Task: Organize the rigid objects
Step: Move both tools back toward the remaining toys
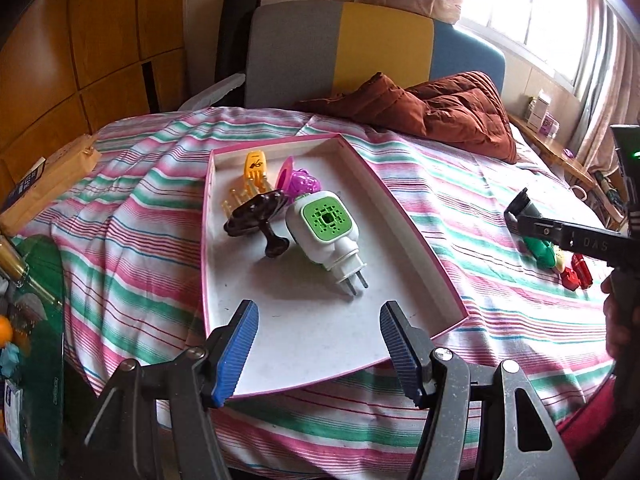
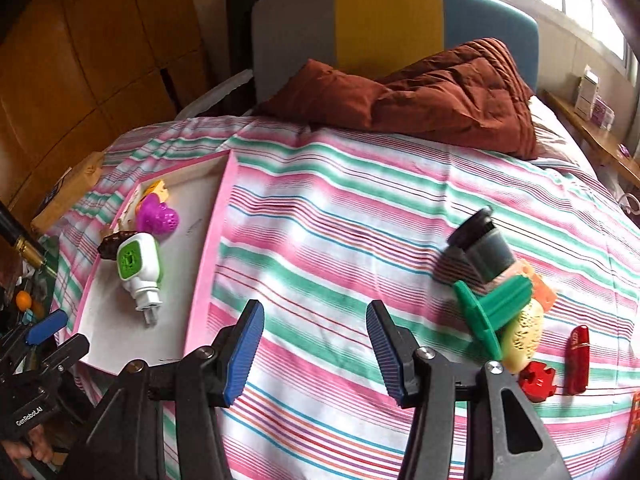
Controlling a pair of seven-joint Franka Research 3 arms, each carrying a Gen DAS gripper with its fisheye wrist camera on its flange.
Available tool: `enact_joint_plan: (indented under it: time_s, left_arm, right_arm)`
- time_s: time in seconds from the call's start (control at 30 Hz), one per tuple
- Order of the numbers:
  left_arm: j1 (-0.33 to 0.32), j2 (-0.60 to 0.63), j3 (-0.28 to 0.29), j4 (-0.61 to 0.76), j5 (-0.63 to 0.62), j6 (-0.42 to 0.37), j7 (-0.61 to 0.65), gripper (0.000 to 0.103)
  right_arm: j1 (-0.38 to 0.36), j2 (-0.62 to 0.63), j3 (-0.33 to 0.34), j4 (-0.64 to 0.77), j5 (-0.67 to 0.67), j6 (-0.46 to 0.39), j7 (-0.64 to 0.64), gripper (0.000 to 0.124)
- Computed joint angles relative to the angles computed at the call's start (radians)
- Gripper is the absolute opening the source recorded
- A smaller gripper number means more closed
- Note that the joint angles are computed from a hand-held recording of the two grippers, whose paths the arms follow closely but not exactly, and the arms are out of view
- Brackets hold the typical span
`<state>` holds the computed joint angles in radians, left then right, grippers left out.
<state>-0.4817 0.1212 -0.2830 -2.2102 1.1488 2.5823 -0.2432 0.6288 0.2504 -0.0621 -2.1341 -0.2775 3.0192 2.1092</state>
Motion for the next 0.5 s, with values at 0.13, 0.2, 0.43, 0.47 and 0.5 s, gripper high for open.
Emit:
enact_joint_plan:
  time_s: [0.13,0.2,0.43,0.47,0.5]
  left_arm:
    - [-0.006,0.013,-0.002,0.018,-0.003,-0.004,0.021,0.067]
    - [-0.011,0.021,-0.002,0.031,-0.004,-0.009,0.036,0.067]
    - [-0.033,0.058,0.002,0.088,-0.015,-0.022,0.093,0.067]
    - [-0.037,0.064,0.003,0.097,-0.015,-0.025,0.101,0.067]
    - [-0.04,0.07,0.004,0.106,-0.018,-0.028,0.113,0.067]
  right_arm:
    - [0.014,-0.038,-0.079,-0.042,-0.081,0.003,0.099,0.054]
    - [0.012,-0.056,-0.111,-0.058,-0.147,0.002,0.168,0.054]
    - [0.004,-0.083,-0.245,-0.077,-0.458,-0.014,0.526,0.054]
    - [-0.005,-0.083,-0.253,-0.081,-0.485,-0.011,0.57,0.054]
    - [-0.018,-0.083,-0.258,-0.087,-0.501,-0.007,0.609,0.054]
